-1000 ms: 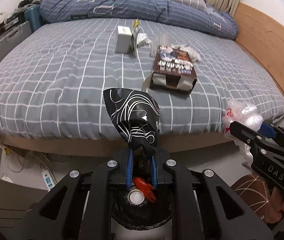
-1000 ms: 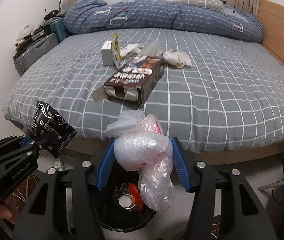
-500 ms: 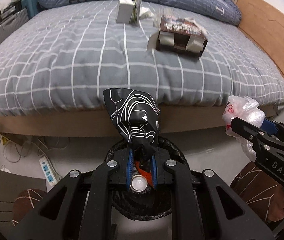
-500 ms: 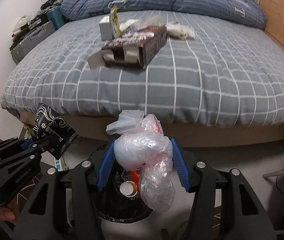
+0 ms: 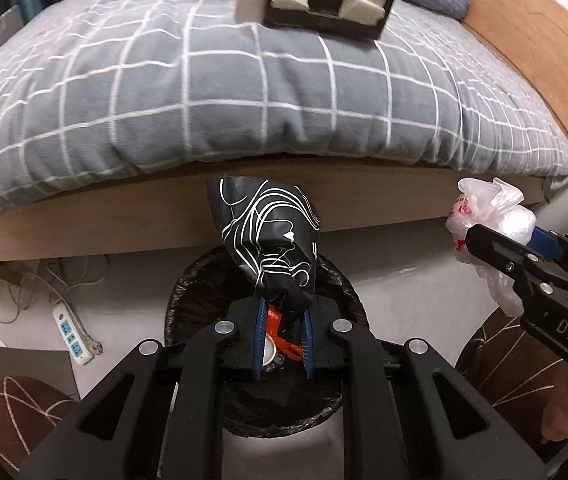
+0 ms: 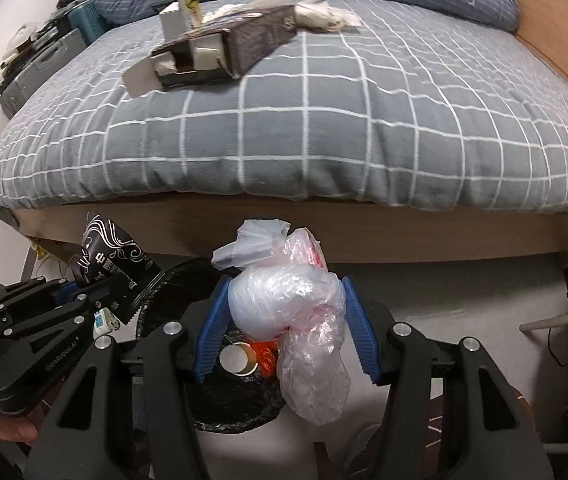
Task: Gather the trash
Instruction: 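Open the left tool over the black bin to drop the black sachet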
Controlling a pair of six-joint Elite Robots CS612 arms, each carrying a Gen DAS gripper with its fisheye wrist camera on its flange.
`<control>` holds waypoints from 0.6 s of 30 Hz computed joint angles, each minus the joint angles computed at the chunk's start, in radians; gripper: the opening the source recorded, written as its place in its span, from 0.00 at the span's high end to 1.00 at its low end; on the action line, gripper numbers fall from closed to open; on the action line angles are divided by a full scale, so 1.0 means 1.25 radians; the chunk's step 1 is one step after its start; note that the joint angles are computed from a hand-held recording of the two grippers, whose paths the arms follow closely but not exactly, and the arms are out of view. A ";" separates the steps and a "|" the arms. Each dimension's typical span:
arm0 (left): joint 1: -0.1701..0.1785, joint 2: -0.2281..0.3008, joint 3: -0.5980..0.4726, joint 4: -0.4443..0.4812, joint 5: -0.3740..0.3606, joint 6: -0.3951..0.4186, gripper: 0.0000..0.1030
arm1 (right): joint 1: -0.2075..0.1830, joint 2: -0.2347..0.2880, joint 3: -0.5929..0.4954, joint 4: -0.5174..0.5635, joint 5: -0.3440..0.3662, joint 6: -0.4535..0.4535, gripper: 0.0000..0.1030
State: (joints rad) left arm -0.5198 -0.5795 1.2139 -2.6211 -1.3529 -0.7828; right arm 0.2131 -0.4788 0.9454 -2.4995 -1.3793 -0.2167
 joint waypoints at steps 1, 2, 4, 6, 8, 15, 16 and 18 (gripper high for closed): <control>0.000 0.004 -0.004 0.003 -0.005 0.002 0.86 | -0.001 0.001 -0.001 0.002 0.000 0.001 0.48; 0.000 0.007 -0.007 0.004 -0.009 0.005 0.85 | -0.001 0.002 -0.001 0.003 0.000 0.002 0.48; 0.000 0.011 -0.010 0.009 -0.012 0.013 0.81 | -0.001 0.005 -0.005 0.009 0.001 0.003 0.48; 0.000 0.012 -0.009 0.008 -0.015 0.014 0.77 | 0.000 0.008 -0.009 0.014 0.004 0.003 0.48; 0.000 0.013 -0.008 0.013 -0.011 0.012 0.70 | 0.001 0.011 -0.012 0.018 0.006 0.001 0.48; 0.001 -0.006 0.033 0.020 0.025 -0.019 0.38 | 0.012 0.024 -0.031 0.044 0.025 -0.013 0.48; 0.001 -0.010 0.040 0.021 0.033 -0.023 0.35 | 0.014 0.026 -0.034 0.048 0.027 -0.018 0.48; 0.001 -0.015 0.051 0.025 0.049 -0.033 0.26 | 0.019 0.030 -0.041 0.059 0.032 -0.027 0.48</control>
State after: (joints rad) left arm -0.5187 -0.5986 1.2775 -2.5903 -1.2916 -0.8243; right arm 0.2364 -0.4419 0.8947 -2.4255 -1.3388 -0.2501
